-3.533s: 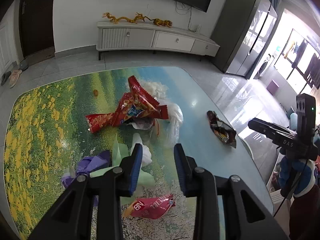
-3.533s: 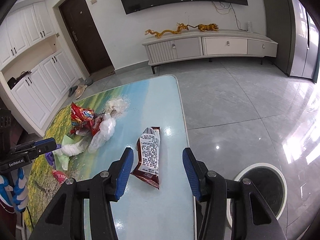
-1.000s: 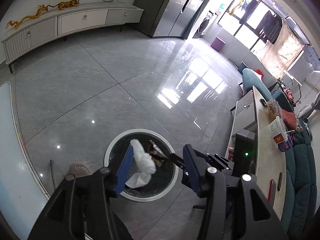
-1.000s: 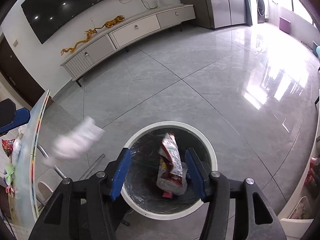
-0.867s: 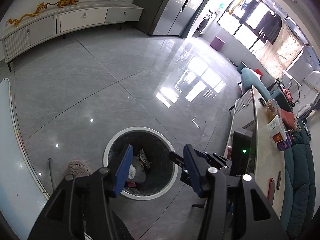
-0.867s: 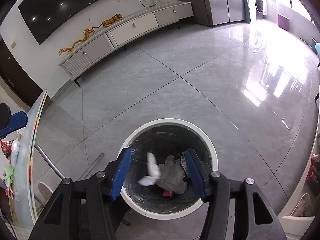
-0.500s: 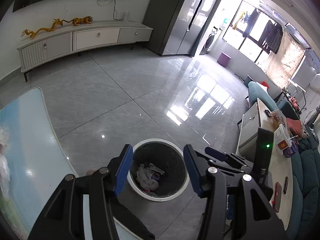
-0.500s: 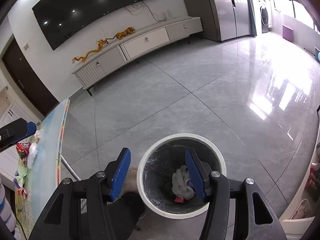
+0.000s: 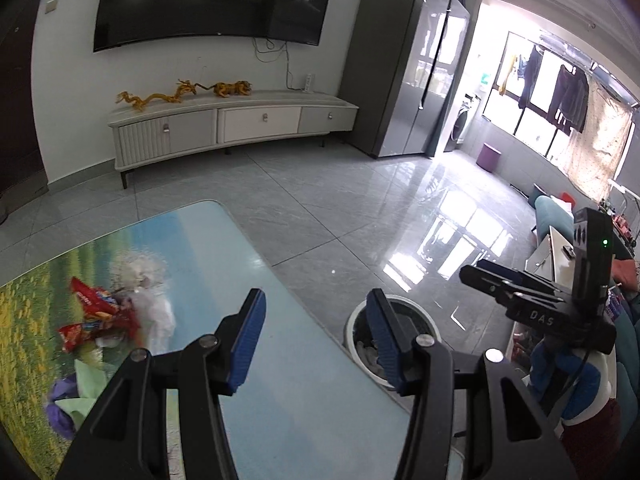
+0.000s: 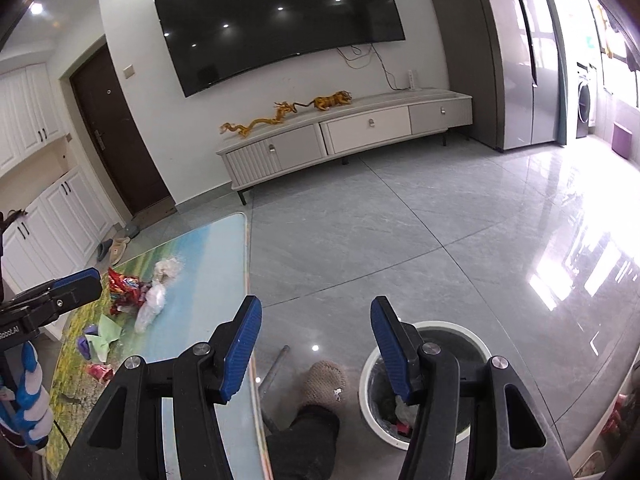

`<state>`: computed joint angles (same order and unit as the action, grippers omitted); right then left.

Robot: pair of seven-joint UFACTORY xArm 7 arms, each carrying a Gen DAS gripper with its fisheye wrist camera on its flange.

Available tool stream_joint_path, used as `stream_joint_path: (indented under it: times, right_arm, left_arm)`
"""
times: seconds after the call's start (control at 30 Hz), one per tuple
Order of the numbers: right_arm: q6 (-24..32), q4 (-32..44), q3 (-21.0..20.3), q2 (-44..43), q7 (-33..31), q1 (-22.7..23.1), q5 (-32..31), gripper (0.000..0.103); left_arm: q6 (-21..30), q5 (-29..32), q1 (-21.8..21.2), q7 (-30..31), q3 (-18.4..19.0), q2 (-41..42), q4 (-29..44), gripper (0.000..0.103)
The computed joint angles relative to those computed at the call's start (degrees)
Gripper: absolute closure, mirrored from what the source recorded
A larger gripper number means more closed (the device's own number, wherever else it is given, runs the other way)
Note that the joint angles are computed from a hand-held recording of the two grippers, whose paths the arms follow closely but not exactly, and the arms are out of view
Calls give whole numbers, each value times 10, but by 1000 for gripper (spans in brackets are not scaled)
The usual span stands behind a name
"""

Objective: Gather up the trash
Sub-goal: 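Grasp the red chip bag with the left tool while the right tool grasps the clear plastic bag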

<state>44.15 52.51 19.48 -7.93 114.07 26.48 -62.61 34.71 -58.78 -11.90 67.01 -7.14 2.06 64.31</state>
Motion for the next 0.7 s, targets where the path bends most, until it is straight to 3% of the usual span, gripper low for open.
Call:
stream_joint_path:
  times: [0.23,0.37,0.47,0.7]
  right_arm:
    - [-27,123,-22,104,-58,24,-32,49]
    - [-83,211,-55,192,-110,40,-26,49]
    - [-120,287,-72,268,-171,46,9,49]
    - [-166,455,-71,432,-340,35,139,49]
  left_arm:
    - [-1,31,64,-51,32,62,60,52]
    - [6,84,95,-141,31,130,131,52]
    - [19,144,103,-222,33,192,197,52]
    - [48,237,110,-329,13,291,301,53]
